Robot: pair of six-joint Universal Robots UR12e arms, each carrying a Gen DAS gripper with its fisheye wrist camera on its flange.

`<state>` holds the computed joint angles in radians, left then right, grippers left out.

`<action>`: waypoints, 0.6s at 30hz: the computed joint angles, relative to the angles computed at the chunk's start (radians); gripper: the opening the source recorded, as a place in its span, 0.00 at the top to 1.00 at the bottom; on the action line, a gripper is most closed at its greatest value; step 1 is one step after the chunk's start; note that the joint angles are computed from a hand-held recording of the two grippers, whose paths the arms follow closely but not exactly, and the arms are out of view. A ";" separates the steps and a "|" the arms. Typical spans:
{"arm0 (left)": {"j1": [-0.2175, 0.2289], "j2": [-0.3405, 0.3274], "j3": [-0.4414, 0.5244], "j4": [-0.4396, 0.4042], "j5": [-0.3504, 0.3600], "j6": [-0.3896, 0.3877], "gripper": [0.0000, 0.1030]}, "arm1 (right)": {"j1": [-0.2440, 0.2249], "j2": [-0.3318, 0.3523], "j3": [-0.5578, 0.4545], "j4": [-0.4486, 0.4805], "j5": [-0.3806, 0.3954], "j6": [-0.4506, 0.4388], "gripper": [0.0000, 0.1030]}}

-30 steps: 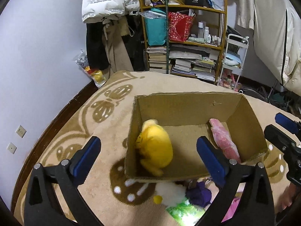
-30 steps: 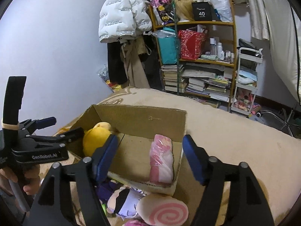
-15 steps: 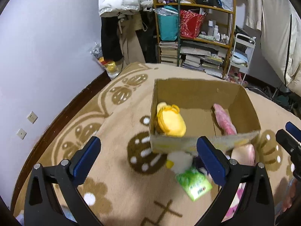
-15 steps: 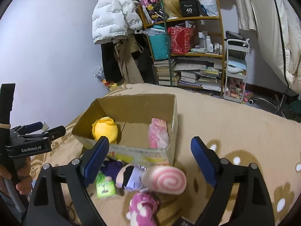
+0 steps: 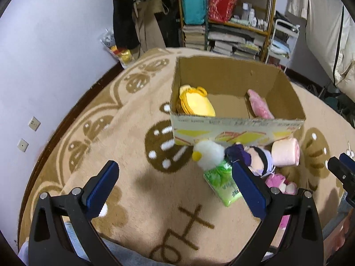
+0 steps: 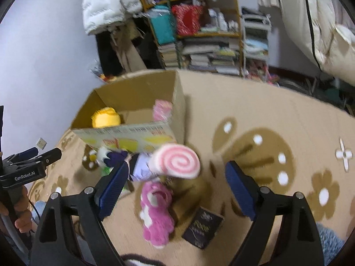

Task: Organize soft objects
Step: 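Grasp green tissue pack with left tool while right tool grasps black Face pack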

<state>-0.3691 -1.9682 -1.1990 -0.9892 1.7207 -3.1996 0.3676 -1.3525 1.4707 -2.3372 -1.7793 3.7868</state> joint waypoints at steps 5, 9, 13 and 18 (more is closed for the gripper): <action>0.003 -0.025 0.025 -0.059 -0.026 0.008 0.02 | -0.016 0.008 -0.011 0.098 0.036 0.063 0.10; 0.008 -0.043 0.044 -0.106 -0.082 0.014 0.02 | -0.032 0.013 -0.010 0.145 0.090 0.101 0.10; 0.003 -0.061 0.062 -0.149 -0.091 0.033 0.02 | -0.044 0.020 -0.011 0.193 0.124 0.131 0.10; -0.002 -0.082 0.084 -0.194 -0.113 0.046 0.02 | -0.055 0.028 -0.015 0.246 0.156 0.155 0.10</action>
